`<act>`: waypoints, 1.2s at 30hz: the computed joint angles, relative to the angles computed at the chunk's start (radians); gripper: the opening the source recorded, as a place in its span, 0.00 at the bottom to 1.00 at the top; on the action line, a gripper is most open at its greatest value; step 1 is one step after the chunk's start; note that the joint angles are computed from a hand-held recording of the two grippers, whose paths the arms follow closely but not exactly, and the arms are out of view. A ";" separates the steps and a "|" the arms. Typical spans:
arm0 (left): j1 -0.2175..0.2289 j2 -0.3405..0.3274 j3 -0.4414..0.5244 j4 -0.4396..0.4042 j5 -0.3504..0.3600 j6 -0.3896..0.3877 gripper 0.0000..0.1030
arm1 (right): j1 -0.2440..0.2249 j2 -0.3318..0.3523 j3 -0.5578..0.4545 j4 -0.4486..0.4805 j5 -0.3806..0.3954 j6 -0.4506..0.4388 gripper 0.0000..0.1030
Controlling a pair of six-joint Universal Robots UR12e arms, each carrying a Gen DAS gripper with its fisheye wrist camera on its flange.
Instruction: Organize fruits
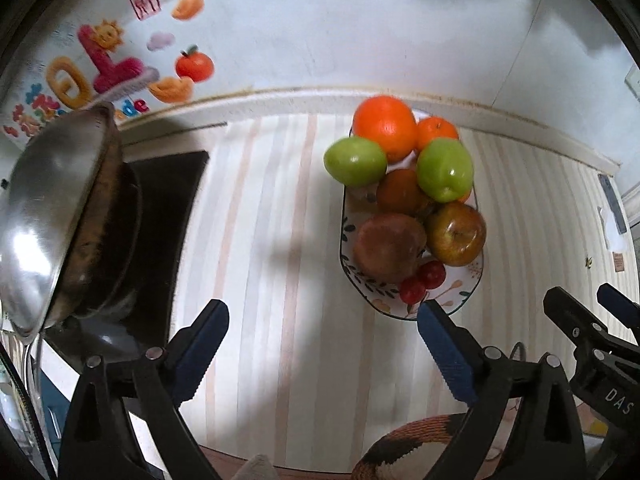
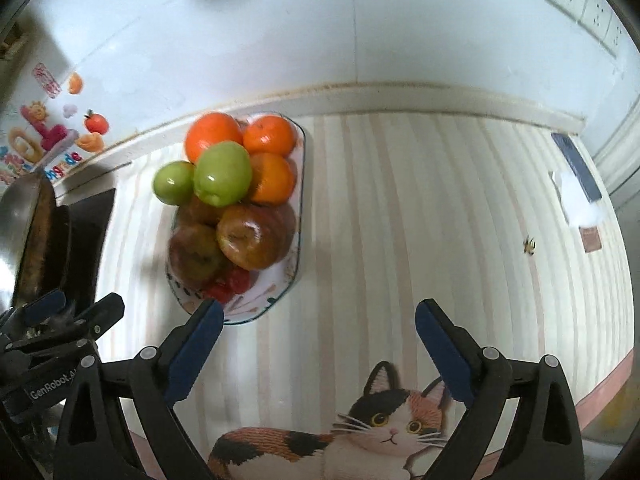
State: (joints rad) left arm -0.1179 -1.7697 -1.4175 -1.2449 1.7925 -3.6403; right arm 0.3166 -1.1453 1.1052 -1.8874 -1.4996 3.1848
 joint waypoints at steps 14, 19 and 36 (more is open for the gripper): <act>-0.056 0.141 -0.068 0.109 0.091 -0.037 0.94 | 0.010 -0.175 0.137 -0.140 -0.031 0.004 0.96; -0.091 0.216 -0.109 0.146 0.122 -0.027 0.94 | 0.018 -0.272 0.209 -0.196 -0.056 0.008 0.96; -0.233 0.345 -0.163 0.144 0.209 -0.068 0.94 | 0.028 -0.520 0.360 -0.237 -0.066 0.003 0.96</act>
State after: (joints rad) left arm -0.3506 -1.4250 -1.5809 -1.1010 2.0020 -3.7086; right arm 0.3446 -1.6658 1.4654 -2.1242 -1.5657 3.1878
